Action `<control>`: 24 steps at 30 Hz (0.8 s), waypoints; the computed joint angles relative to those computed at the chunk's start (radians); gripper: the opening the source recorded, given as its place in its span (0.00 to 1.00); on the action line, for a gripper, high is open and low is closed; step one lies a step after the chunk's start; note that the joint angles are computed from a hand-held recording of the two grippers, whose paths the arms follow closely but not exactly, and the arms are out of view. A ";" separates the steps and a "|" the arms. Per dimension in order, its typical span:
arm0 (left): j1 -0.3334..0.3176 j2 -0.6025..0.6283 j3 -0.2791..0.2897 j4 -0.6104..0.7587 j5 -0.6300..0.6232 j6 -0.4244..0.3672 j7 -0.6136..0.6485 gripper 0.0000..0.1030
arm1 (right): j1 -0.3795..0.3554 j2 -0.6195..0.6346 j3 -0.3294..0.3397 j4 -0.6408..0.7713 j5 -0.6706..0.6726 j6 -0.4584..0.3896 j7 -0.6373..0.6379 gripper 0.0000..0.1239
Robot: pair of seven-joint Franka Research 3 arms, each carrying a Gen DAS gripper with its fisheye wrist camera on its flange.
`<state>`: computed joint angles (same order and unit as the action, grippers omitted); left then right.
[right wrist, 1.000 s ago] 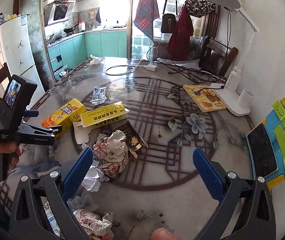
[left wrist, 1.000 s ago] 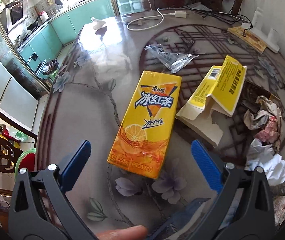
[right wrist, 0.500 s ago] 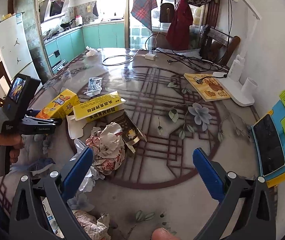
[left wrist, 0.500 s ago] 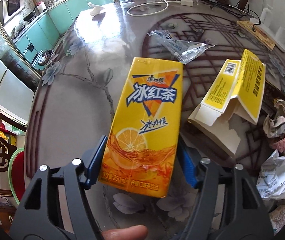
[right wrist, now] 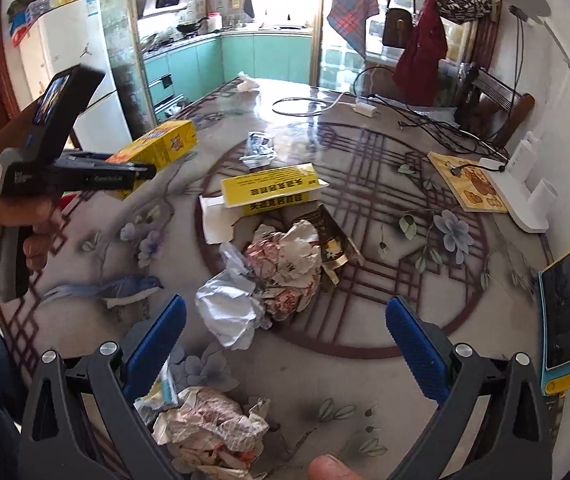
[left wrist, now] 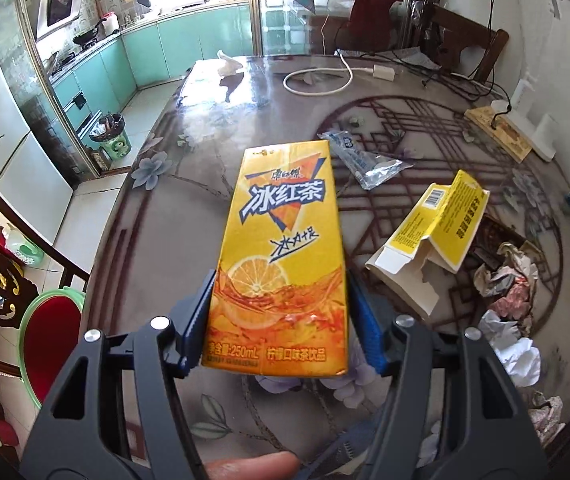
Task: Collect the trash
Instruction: 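Lift the carton with the left tool while the right tool approaches crumpled newspaper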
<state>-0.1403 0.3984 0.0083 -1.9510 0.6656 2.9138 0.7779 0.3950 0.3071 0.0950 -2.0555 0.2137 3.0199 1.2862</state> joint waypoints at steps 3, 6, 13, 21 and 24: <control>-0.014 -0.062 0.020 -0.066 0.037 0.049 -0.044 0.59 | -0.060 -0.027 0.084 -0.048 0.046 -0.040 -0.146 0.78; -0.021 -0.131 0.039 -0.137 0.091 0.094 -0.099 0.59 | -0.038 -0.058 0.077 -0.115 0.020 -0.048 -0.233 0.78; 0.014 -0.232 0.031 -0.225 0.216 0.141 -0.233 0.59 | -0.018 -0.058 0.071 -0.161 0.044 -0.075 -0.323 0.78; 0.053 -0.255 0.000 -0.250 0.301 0.131 -0.321 0.59 | 0.060 0.007 -0.015 -0.121 -0.065 -0.073 -0.198 0.78; 0.063 -0.261 -0.007 -0.255 0.328 0.138 -0.345 0.59 | 0.015 0.025 0.026 -0.101 -0.020 -0.101 -0.219 0.77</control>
